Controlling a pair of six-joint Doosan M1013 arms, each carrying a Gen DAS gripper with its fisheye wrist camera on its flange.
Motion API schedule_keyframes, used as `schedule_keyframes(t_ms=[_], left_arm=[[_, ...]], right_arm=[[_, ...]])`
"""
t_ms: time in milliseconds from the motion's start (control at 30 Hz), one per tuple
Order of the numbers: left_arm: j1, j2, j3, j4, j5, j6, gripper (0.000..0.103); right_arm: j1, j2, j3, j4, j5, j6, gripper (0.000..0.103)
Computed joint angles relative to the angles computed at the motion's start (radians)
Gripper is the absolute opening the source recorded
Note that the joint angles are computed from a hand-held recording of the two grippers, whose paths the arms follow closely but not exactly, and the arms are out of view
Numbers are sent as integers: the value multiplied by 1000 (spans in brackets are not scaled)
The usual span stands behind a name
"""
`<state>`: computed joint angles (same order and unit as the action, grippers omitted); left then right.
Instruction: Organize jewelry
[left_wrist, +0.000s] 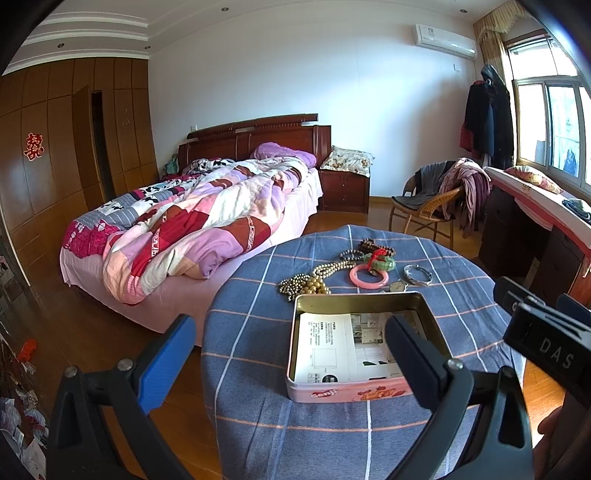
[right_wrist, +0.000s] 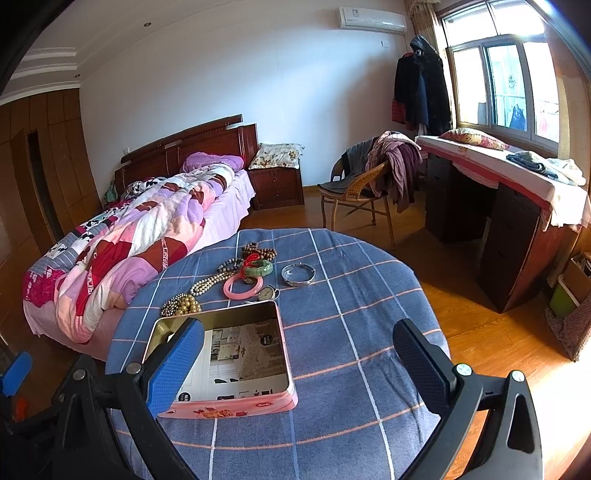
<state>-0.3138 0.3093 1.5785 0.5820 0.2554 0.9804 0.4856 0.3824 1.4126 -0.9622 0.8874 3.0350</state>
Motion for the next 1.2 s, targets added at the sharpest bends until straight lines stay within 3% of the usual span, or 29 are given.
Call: schedule_keyframes(t_ms=[133, 367, 433, 700, 800, 833, 900, 967, 1200], left_arm=[[1, 8, -6, -31, 3, 36, 103], [15, 41, -35, -278, -1, 288, 103], [17, 56, -48, -294, 7, 319, 103], [56, 153, -179, -402, 154, 371, 103], [81, 208, -266, -537, 214, 502, 103], [86, 225, -294, -560, 235, 521, 101], [97, 276, -379, -630, 304, 592, 81], [101, 330, -463, -659, 371, 633, 73], [101, 474, -677, -713, 571, 757, 74]], right_arm=[[-17, 5, -2, 38, -23, -22, 102], [-58, 29, -18, 107, -70, -86, 102], [-70, 42, -28, 127, -66, -117, 102], [-117, 48, 1, 68, -69, -71, 102], [-138, 56, -4, 63, -75, -101, 101], [-145, 58, -4, 62, -83, -102, 98], [-156, 63, -7, 73, -105, -115, 75], [-166, 80, -30, 105, -98, -162, 55], [-201, 125, -82, 244, -98, -291, 53]])
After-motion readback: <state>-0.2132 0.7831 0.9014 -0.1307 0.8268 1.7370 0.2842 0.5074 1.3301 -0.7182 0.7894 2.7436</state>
